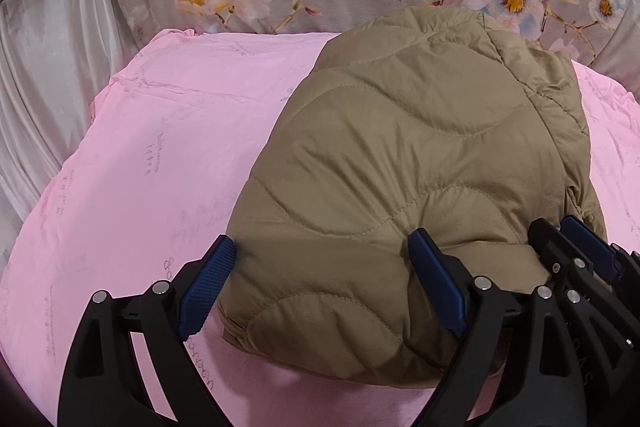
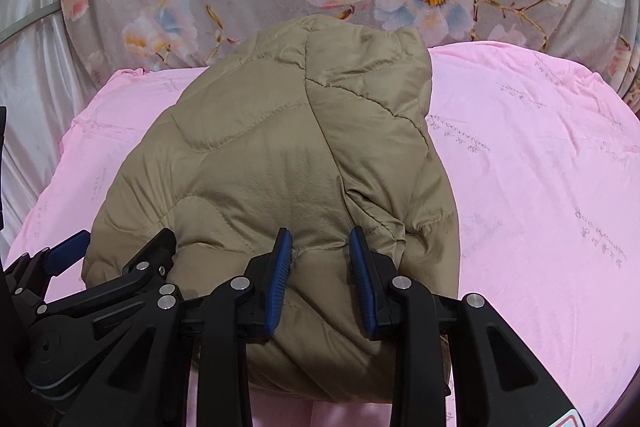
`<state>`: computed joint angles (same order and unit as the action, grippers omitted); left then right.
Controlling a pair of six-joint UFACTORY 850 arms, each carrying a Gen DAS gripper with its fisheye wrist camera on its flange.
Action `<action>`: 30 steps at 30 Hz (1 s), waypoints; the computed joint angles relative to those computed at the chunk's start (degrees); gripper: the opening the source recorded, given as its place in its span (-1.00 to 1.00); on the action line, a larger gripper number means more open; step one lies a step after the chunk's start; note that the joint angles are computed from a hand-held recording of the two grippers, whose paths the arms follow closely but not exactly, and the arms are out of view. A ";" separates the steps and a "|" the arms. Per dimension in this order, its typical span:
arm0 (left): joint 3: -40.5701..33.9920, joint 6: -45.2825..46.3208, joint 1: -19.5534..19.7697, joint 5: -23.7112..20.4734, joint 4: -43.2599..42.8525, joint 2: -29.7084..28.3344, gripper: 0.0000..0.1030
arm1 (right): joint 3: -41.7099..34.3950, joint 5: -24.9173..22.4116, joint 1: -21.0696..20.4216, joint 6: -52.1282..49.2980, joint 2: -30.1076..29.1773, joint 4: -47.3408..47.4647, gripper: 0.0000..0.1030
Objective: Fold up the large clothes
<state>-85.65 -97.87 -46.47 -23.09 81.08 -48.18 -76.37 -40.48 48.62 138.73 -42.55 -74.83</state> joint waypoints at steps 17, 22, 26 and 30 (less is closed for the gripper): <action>0.82 -7.86 -0.62 -2.14 7.68 -0.93 0.68 | -0.27 -1.09 0.22 -0.01 -0.83 -0.63 -0.43; 1.38 -10.83 -0.74 -2.56 10.31 -0.76 0.68 | -0.56 -1.03 0.20 -2.10 -0.78 0.38 -0.43; 2.61 -10.16 -0.44 -0.88 10.50 0.67 0.68 | 0.65 -0.92 0.82 -2.74 1.31 1.52 -0.31; 5.08 -8.68 0.09 1.84 8.42 3.40 0.68 | 2.94 -3.99 2.56 -0.79 3.83 1.73 -0.10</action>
